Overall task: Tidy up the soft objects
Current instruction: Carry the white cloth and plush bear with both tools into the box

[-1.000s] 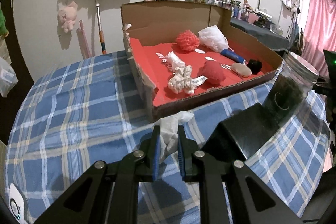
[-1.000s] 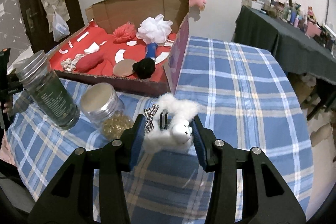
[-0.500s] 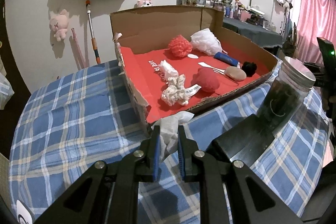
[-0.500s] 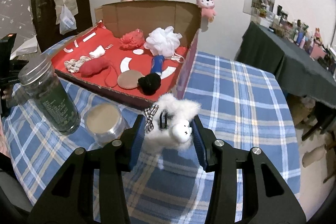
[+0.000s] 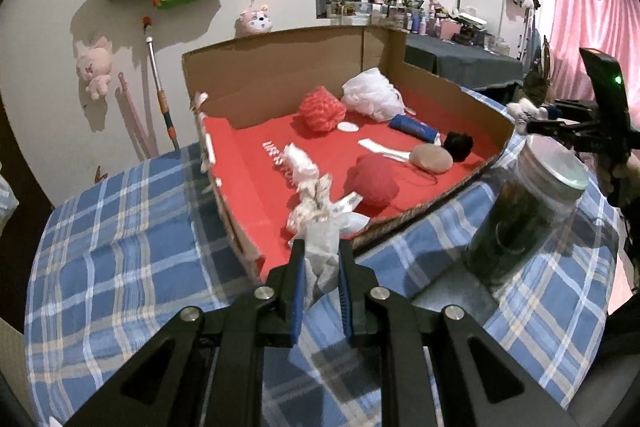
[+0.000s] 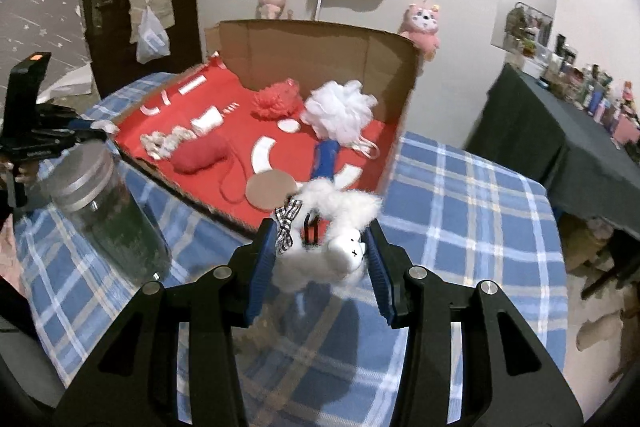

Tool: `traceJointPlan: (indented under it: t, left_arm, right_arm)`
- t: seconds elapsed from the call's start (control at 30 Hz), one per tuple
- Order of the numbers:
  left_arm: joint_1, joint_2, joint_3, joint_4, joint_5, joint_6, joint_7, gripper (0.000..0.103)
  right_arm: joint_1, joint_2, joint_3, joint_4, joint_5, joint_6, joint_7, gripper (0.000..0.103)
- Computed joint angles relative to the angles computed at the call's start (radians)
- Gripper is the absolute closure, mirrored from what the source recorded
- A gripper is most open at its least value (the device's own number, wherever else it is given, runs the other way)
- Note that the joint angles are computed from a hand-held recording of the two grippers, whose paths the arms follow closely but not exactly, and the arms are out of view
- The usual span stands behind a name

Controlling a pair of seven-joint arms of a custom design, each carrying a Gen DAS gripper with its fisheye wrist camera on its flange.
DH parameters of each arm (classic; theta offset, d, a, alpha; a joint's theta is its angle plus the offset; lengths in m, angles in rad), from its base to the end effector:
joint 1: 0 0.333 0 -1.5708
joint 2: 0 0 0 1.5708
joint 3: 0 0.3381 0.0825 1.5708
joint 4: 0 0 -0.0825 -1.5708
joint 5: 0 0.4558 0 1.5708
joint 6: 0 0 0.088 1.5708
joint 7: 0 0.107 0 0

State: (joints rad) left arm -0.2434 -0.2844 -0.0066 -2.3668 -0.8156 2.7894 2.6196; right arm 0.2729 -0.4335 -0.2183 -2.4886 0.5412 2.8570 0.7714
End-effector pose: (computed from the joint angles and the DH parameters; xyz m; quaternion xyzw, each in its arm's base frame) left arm 0.5426 -0.1044 0.4928 -0.4157 0.8126 -0.3573 0.1982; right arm 0.5126 -0.0062 0.5093 -0.7507 0.5116 -0.2447 0.3389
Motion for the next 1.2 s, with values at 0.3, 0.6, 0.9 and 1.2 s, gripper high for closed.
traceJointPlan:
  t: [0.3, 0.6, 0.9, 1.2]
  left_arm:
    - [0.035, 0.13, -0.07, 0.193, 0.118, -0.109, -0.123, 0.088]
    - [0.09, 0.372, -0.165, 0.481, 0.417, -0.244, -0.425, 0.087]
    - [0.089, 0.54, -0.191, 0.657, 0.643, -0.327, -0.614, 0.087]
    - [0.102, 0.591, -0.208, 0.718, 0.675, -0.381, -0.634, 0.087]
  right_arm:
    - [0.014, 0.197, 0.013, 0.258, 0.107, -0.227, -0.07, 0.061]
    - [-0.093, 0.439, 0.125, 0.533, 0.042, -0.45, 0.076, 0.061]
    - [-0.179, 0.616, 0.208, 0.741, -0.105, -0.587, 0.218, 0.06]
    - [-0.209, 0.684, 0.241, 0.818, -0.129, -0.644, 0.24, 0.059]
